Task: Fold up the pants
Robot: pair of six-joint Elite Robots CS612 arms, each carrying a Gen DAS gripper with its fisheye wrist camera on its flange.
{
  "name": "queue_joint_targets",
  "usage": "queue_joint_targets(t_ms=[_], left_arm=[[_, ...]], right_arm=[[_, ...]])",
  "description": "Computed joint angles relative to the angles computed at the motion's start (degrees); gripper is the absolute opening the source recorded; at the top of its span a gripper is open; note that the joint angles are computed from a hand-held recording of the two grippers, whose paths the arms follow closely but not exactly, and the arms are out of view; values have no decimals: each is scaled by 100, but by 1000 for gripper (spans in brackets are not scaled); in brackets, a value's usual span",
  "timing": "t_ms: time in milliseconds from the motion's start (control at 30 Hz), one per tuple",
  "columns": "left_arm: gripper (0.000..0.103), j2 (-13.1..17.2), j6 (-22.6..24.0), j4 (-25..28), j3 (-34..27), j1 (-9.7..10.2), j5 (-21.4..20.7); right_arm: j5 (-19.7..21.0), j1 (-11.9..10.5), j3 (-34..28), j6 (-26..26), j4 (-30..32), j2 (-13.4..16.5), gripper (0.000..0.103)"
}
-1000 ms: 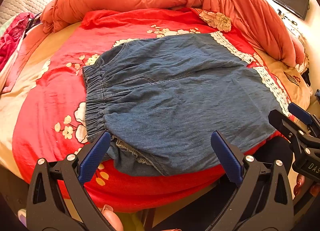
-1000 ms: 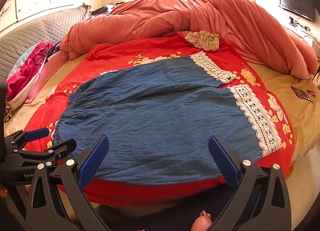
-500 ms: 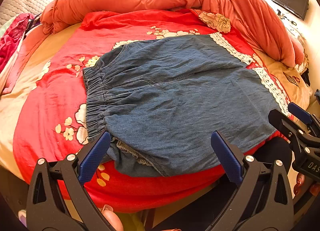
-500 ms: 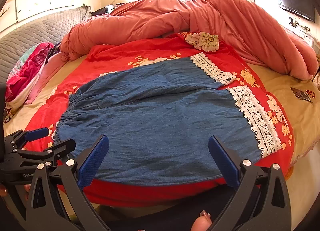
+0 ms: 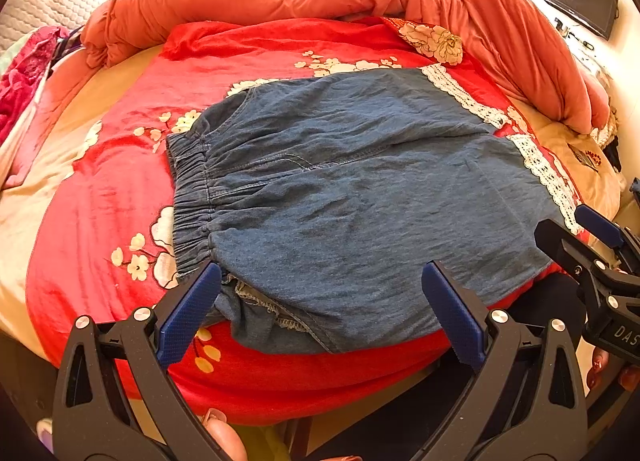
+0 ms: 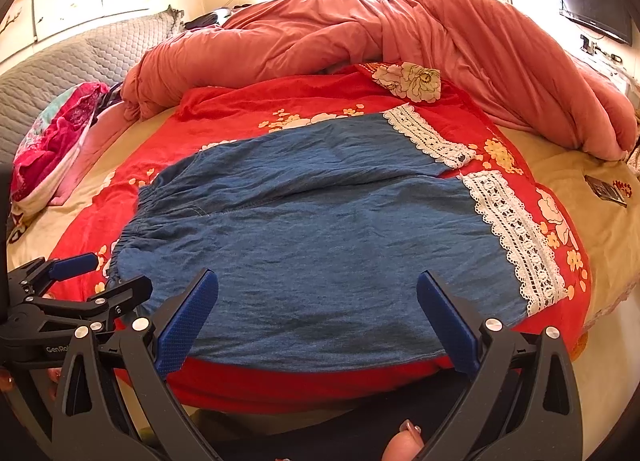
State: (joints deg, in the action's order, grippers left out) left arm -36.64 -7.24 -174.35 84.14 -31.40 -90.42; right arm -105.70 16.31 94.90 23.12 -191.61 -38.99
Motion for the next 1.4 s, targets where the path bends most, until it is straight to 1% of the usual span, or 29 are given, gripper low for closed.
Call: queue_joint_targets(t_ms=[267,400,633,767,933,1100,1233,1300,1400], left_arm=[[95,41,42,-33,-34,-7,59],[95,76,13,68,-112,17,32],[95,164,-54,150,-280,78,121],[95,227,-115,228,-407,135,190],[95,364,-269,406,-693,240,325],[95,557,-429,720,-1120,360,489],[95,706,-468,1012,-1463,456,600],[95,797,-453,1207,-1662,514,543],[95,960,-355,1503,-1989,579,593]], right_arm=[[-65,17,-99,-39,113,41,99],[-62,27,-182,-120,184,74,99],[46,48,-447,-390,336,183,99],[301,18,-675,-585,388,266,99],[471,-30,-1039,-934,573,401,99],[695,-124,-1516,-1233,951,579,99],[1016,-227,-1913,-1585,1214,739,99],[1179,-284,-2169,-1805,1456,840,99],[1165,-325,-2615,-2203,1914,1021,99]])
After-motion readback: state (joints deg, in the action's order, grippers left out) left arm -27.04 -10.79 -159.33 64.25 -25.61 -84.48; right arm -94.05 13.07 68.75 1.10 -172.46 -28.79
